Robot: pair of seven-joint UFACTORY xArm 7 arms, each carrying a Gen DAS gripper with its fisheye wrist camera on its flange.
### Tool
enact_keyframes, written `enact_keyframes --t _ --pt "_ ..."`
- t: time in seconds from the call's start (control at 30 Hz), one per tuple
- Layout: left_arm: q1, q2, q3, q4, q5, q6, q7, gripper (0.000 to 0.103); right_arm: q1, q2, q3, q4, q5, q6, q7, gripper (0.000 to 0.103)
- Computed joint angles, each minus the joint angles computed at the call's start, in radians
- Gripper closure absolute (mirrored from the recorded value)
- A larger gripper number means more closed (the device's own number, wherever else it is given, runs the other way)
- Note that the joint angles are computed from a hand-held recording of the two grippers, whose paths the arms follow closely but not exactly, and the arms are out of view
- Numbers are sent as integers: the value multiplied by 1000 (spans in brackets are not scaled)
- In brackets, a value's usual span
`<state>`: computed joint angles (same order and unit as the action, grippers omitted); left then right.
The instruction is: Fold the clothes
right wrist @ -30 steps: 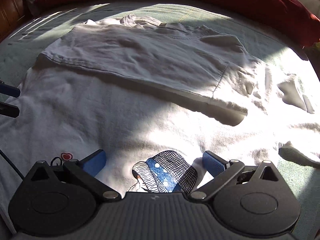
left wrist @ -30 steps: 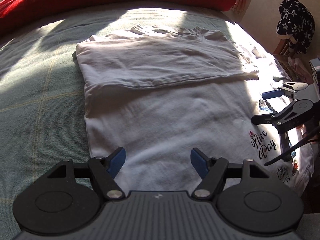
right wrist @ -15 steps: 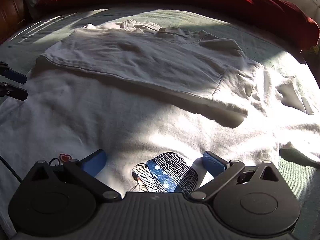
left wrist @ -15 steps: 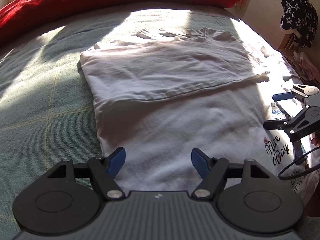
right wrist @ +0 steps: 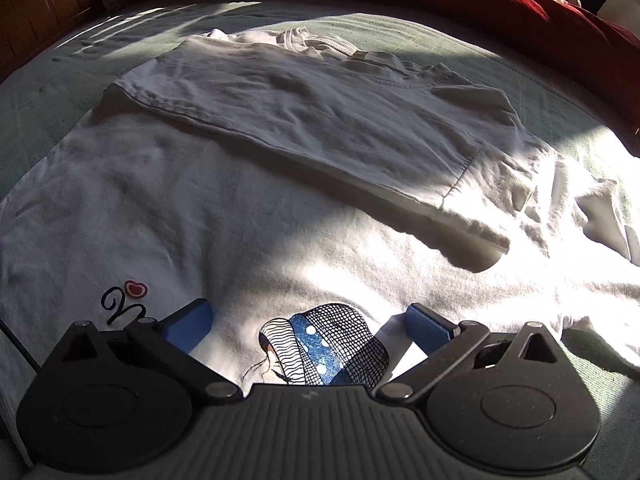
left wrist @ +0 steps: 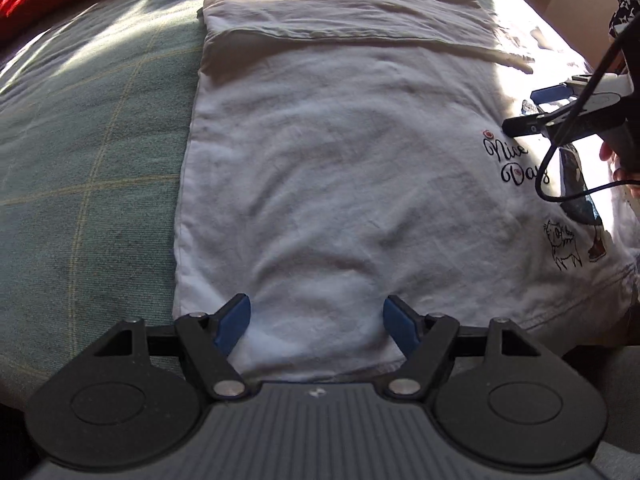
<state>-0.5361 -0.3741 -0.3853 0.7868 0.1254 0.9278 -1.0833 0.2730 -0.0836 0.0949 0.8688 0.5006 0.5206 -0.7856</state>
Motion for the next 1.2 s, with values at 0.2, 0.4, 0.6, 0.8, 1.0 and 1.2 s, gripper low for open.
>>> enact_keyframes --t 0.2,0.4,0.6,0.8,1.0,1.2 --pt "0 6 -13 19 20 -36 -14 29 5 -1 9 -14 -29 -37 30 0" --pt "-15 -23 -8 -9 -14 -4 -42 29 0 13 14 16 -113 0 113 0" --pt "81 -25 16 -3 146 -87 24 29 -6 21 13 47 -148 50 145 0" --pt "182 140 69 48 255 -373 59 29 -34 26 2 129 -145 181 224 0" --pt "128 313 129 146 122 -451 300 28 -74 -47 -7 33 -268 166 446 0" --pt "103 324 152 172 19 -434 430 22 -77 -149 -26 -69 -287 139 489 0"
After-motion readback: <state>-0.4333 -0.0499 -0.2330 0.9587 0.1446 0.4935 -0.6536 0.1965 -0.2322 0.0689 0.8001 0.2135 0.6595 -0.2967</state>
